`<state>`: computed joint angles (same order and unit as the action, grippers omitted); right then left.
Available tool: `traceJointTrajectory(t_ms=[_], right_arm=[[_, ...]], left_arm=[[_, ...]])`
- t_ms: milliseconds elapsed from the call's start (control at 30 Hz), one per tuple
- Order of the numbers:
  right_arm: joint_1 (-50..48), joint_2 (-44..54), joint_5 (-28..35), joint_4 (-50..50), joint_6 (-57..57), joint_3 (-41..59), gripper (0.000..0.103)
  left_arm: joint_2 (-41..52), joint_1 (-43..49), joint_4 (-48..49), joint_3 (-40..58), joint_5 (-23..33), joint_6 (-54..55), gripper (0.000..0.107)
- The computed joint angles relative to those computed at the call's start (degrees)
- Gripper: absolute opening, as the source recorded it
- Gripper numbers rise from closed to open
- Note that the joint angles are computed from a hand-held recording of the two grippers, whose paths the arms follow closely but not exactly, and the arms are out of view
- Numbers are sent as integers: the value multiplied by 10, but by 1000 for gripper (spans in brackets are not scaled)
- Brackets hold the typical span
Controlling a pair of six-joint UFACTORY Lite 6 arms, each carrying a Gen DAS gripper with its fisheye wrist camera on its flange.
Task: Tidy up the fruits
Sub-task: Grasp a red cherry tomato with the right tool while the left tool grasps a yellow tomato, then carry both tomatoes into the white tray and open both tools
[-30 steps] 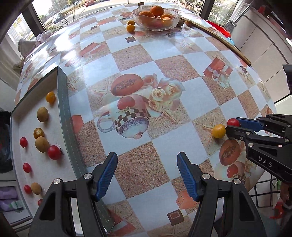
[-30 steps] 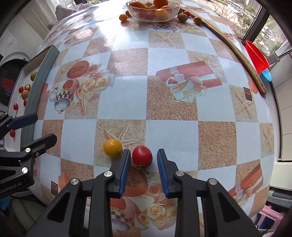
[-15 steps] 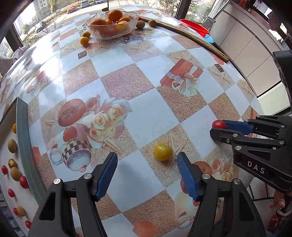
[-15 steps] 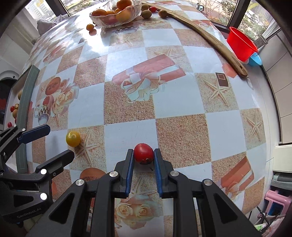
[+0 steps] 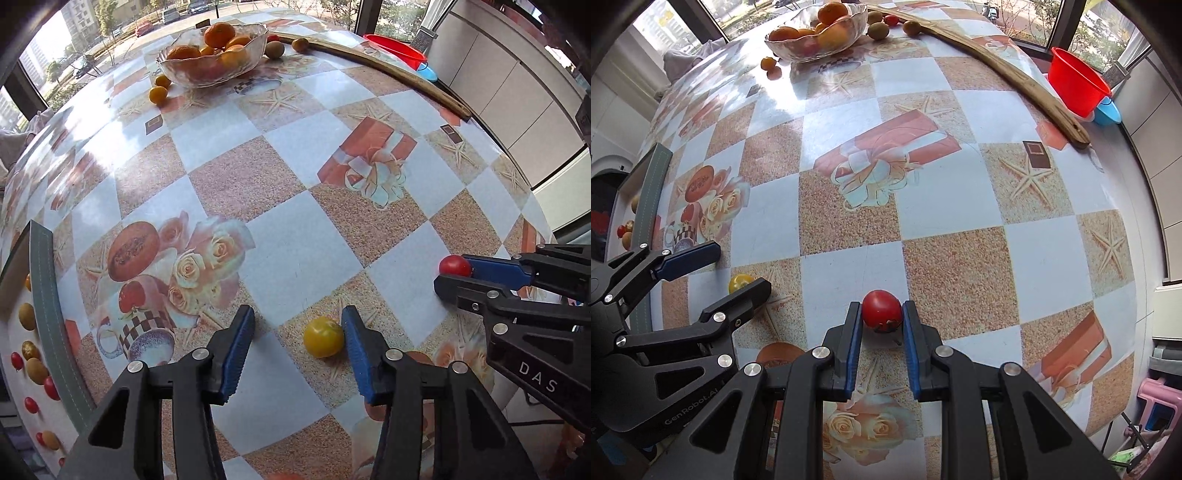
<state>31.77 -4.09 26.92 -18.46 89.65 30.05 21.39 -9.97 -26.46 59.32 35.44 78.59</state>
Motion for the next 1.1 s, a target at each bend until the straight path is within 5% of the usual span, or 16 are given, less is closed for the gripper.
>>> traceJointTrajectory(t_ms=[33, 67, 133, 267, 567, 1100], right_arm=[[1, 3, 1, 0, 1, 3, 23], [3, 4, 3, 0, 2, 5, 23], [-2, 10, 7, 4, -8, 11, 23], [-4, 19, 11, 12, -19, 20, 23], [-22, 16, -22, 38, -24, 22, 23], [-24, 154, 6, 66, -132, 224, 23]], left_arm=[[-4, -1, -1, -3, 13, 6, 25], [-19, -9, -2, -23, 6, 11, 21], [-37, -11, -13, -46, -12, 27, 21], [27, 23, -7, 36, 77, -29, 21], [93, 78, 15, 131, 135, -74, 21], [151, 182, 5, 293, 218, -86, 21]])
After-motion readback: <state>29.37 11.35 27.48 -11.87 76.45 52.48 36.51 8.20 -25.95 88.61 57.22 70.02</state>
